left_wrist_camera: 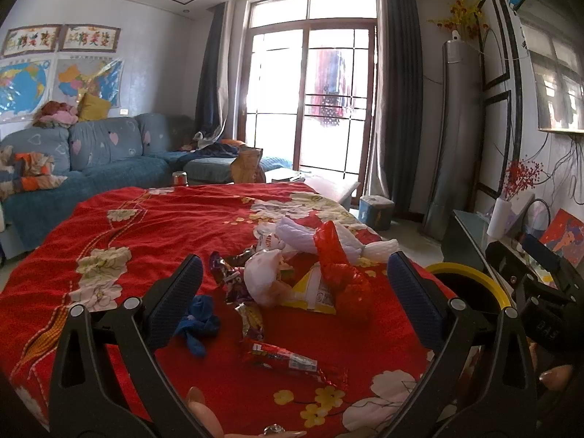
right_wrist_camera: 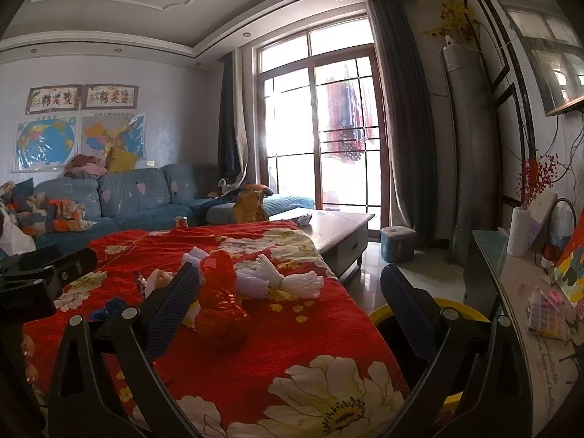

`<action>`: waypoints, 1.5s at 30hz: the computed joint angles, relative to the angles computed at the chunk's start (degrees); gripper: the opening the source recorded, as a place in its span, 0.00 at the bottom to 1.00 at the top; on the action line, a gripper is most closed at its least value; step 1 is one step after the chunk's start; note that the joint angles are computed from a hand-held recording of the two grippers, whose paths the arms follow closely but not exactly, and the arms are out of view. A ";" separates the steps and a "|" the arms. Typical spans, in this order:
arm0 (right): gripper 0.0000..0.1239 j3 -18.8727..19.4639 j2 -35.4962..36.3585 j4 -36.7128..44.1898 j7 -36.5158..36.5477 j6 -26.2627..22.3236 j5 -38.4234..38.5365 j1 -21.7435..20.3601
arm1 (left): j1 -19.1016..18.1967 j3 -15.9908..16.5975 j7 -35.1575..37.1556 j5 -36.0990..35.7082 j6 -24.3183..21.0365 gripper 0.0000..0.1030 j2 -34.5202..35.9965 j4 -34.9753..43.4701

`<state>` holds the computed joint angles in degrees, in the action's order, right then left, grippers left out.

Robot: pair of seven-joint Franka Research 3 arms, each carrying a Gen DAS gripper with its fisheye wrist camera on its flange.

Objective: Collect trash

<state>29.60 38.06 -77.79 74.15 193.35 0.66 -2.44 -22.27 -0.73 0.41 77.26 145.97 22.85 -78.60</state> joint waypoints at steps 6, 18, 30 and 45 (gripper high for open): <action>0.78 0.06 -0.03 -0.09 0.10 0.01 -0.10 -0.08 | -0.01 0.01 0.04 -0.03 0.02 0.90 0.00 -0.02; 0.78 -0.23 0.07 -0.01 0.26 -0.05 -0.03 0.18 | 0.63 -0.39 0.94 -0.97 0.45 0.90 -0.40 -0.57; 0.78 -0.08 0.15 0.05 0.14 -0.28 0.32 0.08 | 0.63 -0.27 1.11 -1.36 0.69 0.90 -0.48 -0.89; 0.78 15.14 4.00 -0.46 -8.74 -4.94 -4.91 -8.01 | 1.59 -0.03 1.06 -4.24 -0.99 0.90 -0.95 -1.49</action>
<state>44.74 42.06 -78.25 65.42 188.42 -4.25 -10.45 -20.68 -0.76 1.47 73.02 144.98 21.90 -80.09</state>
